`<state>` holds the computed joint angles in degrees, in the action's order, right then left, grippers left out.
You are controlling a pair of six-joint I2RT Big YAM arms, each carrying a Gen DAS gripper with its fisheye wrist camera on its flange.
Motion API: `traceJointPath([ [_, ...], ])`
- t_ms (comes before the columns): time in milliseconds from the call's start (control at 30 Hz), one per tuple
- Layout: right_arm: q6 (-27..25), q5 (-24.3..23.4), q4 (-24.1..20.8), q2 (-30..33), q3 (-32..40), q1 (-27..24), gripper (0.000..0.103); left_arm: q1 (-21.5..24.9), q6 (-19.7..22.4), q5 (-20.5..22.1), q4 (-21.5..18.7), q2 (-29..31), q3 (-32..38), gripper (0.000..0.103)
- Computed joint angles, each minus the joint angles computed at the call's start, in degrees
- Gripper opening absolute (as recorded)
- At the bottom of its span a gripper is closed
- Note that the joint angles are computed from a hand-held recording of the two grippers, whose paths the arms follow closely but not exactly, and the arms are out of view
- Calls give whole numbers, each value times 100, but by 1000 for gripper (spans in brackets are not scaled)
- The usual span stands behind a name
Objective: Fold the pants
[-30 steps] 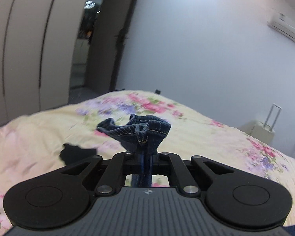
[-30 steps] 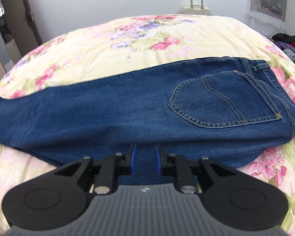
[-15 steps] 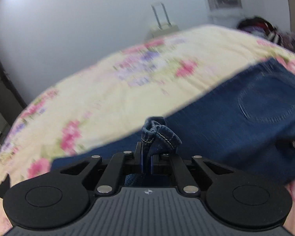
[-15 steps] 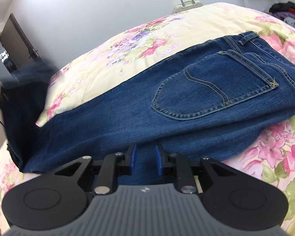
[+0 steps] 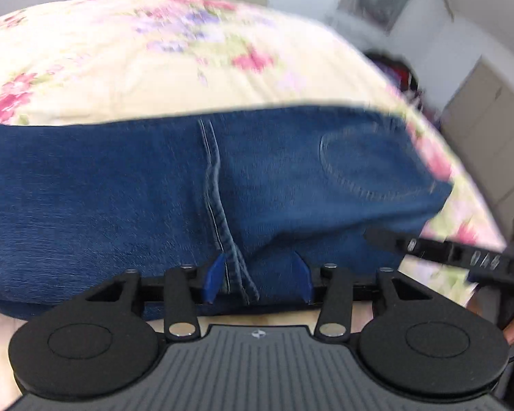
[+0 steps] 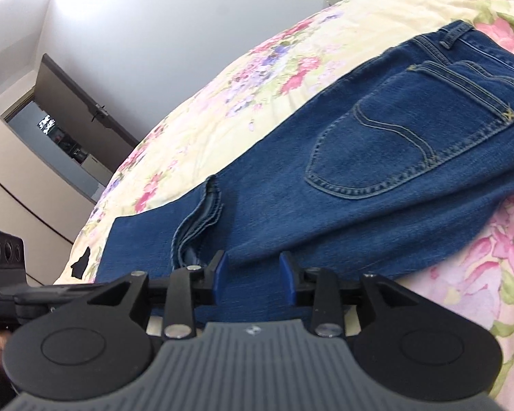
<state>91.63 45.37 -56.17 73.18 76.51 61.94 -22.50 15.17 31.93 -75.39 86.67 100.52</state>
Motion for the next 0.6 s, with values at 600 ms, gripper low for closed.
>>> traceJointPath([
  [600,-227,-2045,1787,742,421,-991,55,748,-957,-505,1552,-218,-733,48],
])
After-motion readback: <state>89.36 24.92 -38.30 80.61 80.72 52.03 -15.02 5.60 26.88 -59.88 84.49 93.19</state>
